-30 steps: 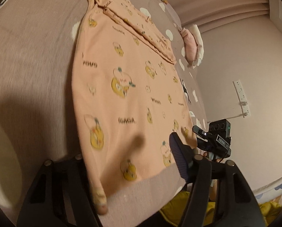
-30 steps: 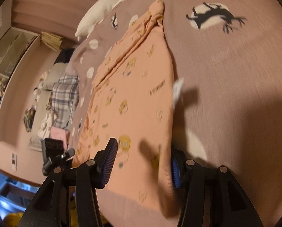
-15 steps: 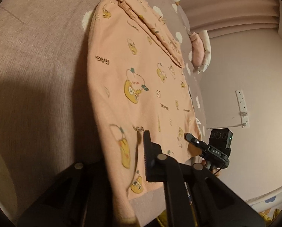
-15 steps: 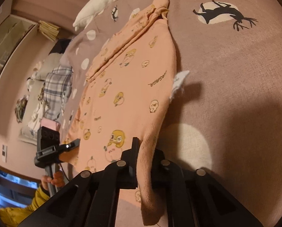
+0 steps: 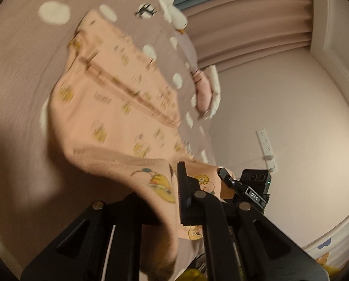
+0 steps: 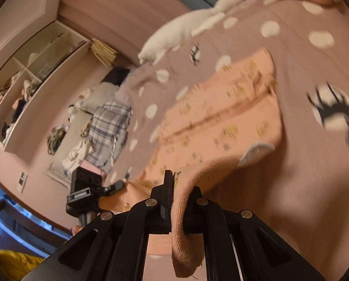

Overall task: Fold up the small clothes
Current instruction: 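Lift the hem with both tools and fold it over toward the collar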

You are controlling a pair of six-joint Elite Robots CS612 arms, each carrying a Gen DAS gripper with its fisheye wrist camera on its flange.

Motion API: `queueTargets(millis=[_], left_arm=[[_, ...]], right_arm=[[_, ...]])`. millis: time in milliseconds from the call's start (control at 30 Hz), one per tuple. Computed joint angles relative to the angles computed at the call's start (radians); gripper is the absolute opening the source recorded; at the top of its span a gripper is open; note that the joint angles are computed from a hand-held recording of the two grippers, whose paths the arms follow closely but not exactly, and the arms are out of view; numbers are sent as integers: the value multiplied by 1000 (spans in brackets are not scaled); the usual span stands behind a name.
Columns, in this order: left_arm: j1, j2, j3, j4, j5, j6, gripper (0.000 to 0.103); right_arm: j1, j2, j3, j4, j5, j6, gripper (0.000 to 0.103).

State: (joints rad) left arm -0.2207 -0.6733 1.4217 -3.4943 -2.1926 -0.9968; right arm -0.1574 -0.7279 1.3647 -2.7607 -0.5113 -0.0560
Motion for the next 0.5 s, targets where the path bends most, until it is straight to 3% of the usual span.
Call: queueTargets(millis=[300, 500], left_arm=[[33, 79, -205, 17, 54, -30, 6], [59, 162, -377, 109, 104, -43, 6]], right_arm=[[32, 118, -239, -134, -42, 179, 7], [52, 232, -461, -95, -96, 286, 7]])
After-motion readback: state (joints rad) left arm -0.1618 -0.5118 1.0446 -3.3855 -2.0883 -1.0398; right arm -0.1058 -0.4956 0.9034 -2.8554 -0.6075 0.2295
